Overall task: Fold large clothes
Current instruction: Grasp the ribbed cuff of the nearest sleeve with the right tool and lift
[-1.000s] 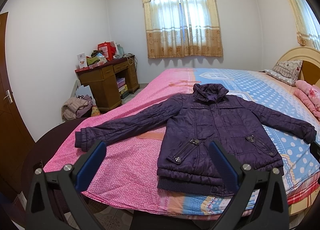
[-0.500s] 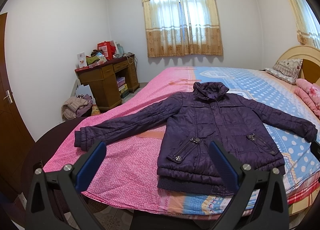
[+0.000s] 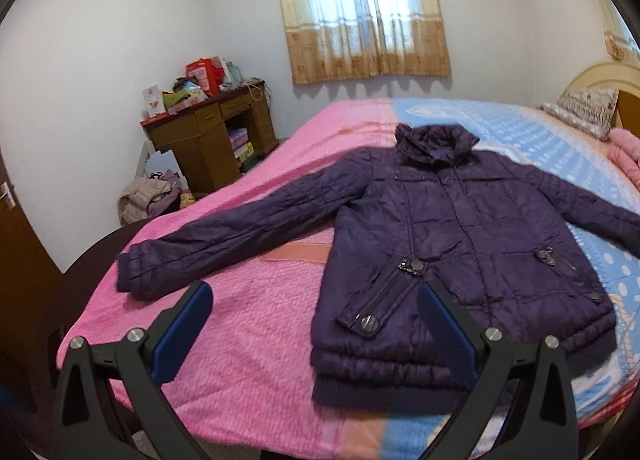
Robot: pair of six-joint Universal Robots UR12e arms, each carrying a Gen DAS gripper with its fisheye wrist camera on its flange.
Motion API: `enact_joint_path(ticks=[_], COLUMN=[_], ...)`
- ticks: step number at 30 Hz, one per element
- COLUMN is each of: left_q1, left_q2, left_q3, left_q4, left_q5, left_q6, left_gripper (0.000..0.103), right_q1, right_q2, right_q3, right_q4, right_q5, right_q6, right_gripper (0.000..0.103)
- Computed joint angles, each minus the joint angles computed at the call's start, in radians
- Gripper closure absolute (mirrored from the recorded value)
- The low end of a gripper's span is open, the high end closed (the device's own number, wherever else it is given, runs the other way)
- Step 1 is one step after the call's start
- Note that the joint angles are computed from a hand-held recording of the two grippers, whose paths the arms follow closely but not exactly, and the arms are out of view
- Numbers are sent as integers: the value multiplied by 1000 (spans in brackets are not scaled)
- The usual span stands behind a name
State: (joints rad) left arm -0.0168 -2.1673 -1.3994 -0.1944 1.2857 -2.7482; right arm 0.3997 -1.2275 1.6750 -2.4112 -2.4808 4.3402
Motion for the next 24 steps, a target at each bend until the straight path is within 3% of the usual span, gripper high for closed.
enact_joint_path(ticks=[3,8,12,17,19,22,24], left_q1=[-21,-57,-78,-89,-90,-95,-97], left_q2=[-36,-99,-146,-180,-188,-198,-205], left_q3=[50,143,222,281,295,307,318], left_q4=[-37,-87,-130,-164,-182,-184,-188], left_q5=[16,58,94,135,140,164,173], left_q6=[13,17,-4,-36,-43,-32,-32], left_gripper=[0,0,0,0,0,0,0], right_q1=[-40,-110,-176,-246,-264,-304,-323], right_q2=[-57,-135,-174,-205,-211,-222,-220], right_q3=[72,168,246,348,366,370,353], right_q4=[46,64,-69,-332,-386,-359,-275], right_q5=[22,34,94,155,173,249,307], right_q6=[132,265,279,298,318,322,324], right_gripper=[1,1,1,1,1,1,2])
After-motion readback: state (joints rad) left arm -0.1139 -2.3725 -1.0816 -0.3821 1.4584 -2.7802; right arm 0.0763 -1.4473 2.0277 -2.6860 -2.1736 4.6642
